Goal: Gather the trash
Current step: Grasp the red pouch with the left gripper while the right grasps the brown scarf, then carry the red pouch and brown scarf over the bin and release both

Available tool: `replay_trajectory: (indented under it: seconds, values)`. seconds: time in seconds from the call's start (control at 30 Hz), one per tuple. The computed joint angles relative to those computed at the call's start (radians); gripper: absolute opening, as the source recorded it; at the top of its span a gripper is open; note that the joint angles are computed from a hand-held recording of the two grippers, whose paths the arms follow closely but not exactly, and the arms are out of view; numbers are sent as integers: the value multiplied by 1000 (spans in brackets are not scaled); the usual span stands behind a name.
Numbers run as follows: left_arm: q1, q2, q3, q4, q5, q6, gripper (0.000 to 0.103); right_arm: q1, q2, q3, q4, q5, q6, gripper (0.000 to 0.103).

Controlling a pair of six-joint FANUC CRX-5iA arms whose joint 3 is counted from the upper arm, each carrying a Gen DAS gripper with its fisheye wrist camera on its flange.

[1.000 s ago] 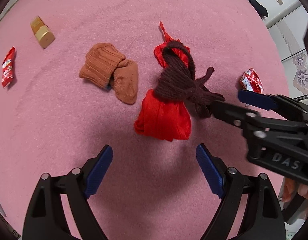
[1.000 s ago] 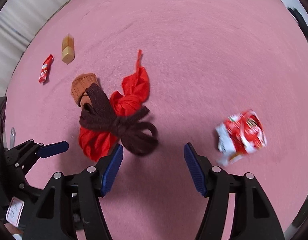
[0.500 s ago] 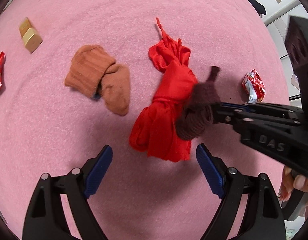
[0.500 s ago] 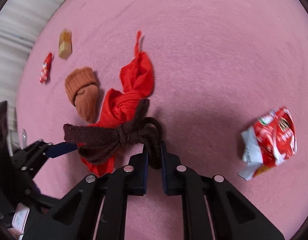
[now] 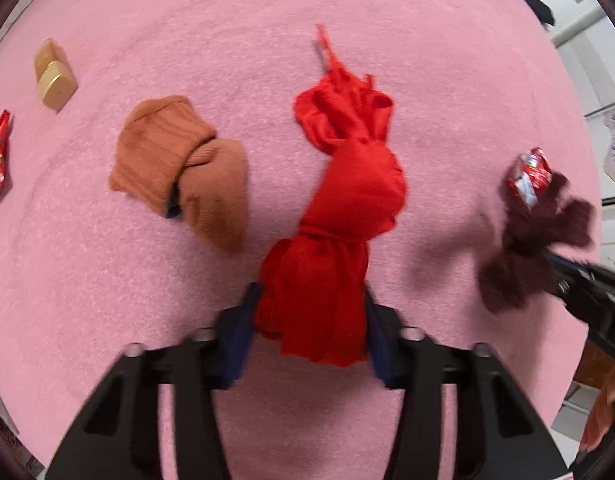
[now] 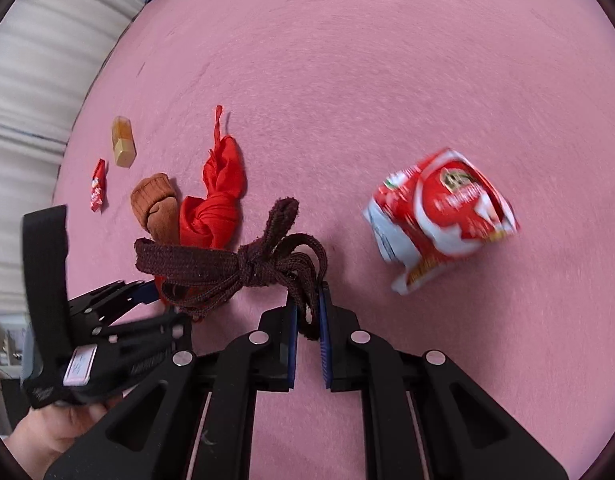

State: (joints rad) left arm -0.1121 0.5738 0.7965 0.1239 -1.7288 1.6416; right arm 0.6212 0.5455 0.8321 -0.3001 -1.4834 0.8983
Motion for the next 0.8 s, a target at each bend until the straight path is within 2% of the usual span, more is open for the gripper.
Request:
replay_trajectory:
  seconds: [0.03, 0.13, 0.3, 0.47, 0.67, 0.8]
  values:
    - [0, 19, 27, 11, -13, 12, 18, 0, -17, -22, -4, 8, -7, 9]
    - [22, -19, -29, 47, -6, 9, 13, 6, -69, -87, -11, 30, -29, 9]
    - [32, -164, -235, 84, 38, 15, 11, 43, -157, -198, -6, 49, -80, 9]
    - [31, -302, -415, 134, 50, 21, 11, 92, -281, -334, 2, 62, -150, 9]
    - [-3, -440, -546, 172, 24, 4, 11, 172, -450, -502, 49, 70, -269, 9]
    - [-45, -503, -587, 184, -4, 0, 11, 235, -585, -626, 94, 83, -395, 9]
